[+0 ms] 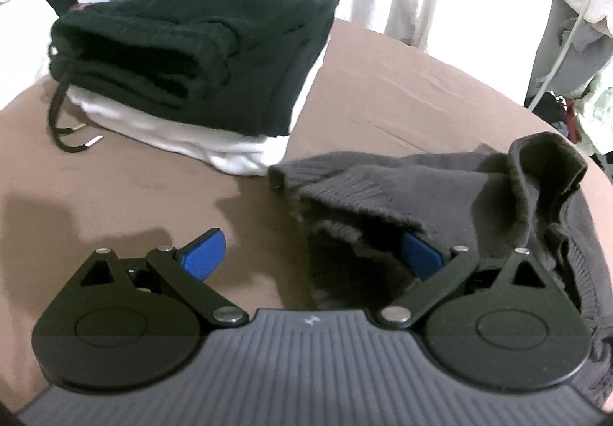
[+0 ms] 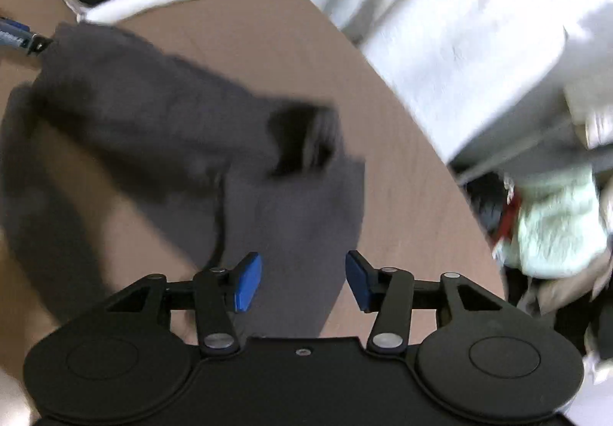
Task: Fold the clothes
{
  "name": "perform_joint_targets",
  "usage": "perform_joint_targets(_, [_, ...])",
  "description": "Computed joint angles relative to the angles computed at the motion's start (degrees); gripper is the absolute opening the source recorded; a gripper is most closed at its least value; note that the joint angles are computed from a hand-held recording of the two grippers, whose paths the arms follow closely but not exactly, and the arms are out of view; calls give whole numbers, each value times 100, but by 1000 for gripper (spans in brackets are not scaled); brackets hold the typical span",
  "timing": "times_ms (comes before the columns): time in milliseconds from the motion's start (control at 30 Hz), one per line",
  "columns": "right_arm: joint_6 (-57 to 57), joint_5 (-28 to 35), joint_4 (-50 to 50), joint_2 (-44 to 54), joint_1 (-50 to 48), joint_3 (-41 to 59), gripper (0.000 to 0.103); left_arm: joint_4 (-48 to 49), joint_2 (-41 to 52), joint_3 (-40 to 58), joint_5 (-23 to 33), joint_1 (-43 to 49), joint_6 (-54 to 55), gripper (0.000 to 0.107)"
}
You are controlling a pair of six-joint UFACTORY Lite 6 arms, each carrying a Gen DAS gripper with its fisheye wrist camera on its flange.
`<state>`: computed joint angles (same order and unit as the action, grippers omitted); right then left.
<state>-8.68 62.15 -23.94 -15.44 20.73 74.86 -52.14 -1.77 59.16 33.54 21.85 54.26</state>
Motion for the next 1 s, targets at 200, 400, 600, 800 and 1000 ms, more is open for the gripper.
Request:
perform_joint_targets(200, [-517,-1609,1545,1216,-1005,-361,50,-226,-225,-383,-224,-494,778,99])
perform_joint_targets(400, [41,-2264,881,1530,-1035,-1262,52,-172,-131,-519,-557,-1056,982,100])
perform_joint_targets(600, [296,-2558,347,2281,-1346,-661,16,-226,394,-189,-43,-886,670,101])
perform_joint_targets(800, [1668,-2670,-888,2505,-2241,148,7,-297,564,-52,51,-706,475,101])
perform_joint_targets(1000, [1945,-2708,-1166,2940,-3373,962,7,-214,507,-106,-102,-808,444,101])
